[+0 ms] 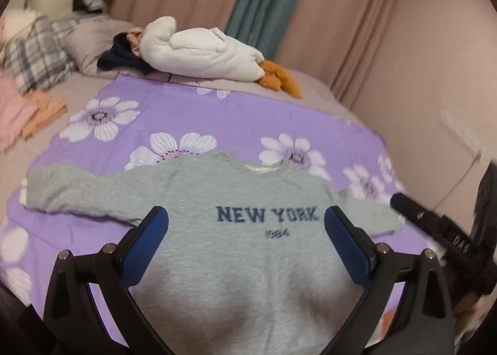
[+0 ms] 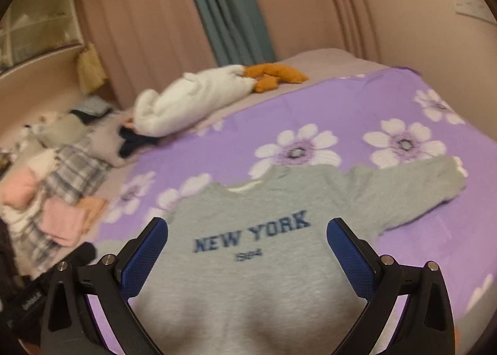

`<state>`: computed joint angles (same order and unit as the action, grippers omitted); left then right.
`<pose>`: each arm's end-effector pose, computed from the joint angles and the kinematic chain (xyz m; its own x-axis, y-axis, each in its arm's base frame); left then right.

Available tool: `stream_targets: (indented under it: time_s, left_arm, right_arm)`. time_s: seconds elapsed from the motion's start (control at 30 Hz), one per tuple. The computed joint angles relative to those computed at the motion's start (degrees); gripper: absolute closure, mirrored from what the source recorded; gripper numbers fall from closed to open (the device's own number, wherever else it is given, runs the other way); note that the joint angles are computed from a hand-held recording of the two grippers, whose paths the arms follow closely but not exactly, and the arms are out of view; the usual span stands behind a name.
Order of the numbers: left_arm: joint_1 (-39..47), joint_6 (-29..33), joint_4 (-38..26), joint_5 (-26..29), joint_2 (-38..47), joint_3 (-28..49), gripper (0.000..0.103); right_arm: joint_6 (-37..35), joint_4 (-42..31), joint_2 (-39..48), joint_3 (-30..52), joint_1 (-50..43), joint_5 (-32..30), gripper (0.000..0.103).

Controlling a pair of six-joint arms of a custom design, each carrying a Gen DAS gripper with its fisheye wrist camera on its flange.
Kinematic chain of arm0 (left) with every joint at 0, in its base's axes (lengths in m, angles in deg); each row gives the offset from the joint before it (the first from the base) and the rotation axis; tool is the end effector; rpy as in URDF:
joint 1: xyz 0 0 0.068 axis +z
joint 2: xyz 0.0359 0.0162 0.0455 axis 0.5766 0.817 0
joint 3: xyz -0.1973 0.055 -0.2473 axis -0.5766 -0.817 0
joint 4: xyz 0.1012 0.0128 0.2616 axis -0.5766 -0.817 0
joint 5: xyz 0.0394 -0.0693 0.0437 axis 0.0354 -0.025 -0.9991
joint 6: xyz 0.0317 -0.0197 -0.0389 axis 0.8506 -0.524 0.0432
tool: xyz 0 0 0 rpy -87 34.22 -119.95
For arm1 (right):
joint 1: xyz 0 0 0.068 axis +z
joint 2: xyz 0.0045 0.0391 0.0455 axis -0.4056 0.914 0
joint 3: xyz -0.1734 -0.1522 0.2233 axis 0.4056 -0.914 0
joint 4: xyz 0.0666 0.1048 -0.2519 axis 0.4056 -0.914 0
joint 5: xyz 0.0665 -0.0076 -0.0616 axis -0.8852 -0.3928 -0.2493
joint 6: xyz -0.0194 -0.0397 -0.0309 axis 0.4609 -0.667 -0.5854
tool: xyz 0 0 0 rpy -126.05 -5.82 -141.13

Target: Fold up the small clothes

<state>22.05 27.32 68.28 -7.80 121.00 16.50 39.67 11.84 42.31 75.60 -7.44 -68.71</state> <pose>0.2279 -0.0461 0.2074 -0.5064 -0.3584 -0.7843 -0.2001 0.9335 -0.2974 0.3094 0.1017 0.2182 -0.5957 0.0761 -0.7996 -0.3613 0.8637 0.3513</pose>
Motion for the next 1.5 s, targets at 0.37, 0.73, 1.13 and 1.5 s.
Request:
stream_targets:
  time_s: [0.37,0.73,1.13,1.5]
  left_arm:
    - [-2.6,-2.7,-2.1,-4.3,2.2,1.4,0.003]
    - [-2.7,-4.3,-1.0,-5.1,5.8,1.6,0.003]
    - [0.1,-4.5,2.3,2.9,2.1,1.4,0.005]
    - [0.0,-5.9,-0.2,4.1,11.6,5.6,0.007]
  right_arm:
    - [-2.4,0.2,1.4,0.7,2.2,9.4,0.001]
    - [-2.8,-0.9,2.2,0.6,1.4,9.2,0.001]
    - [4.9,1.0,1.5,1.5,-6.0,-5.4,0.001]
    - [1.5,-2.9,5.5,6.1,-9.1,-1.7,0.001]
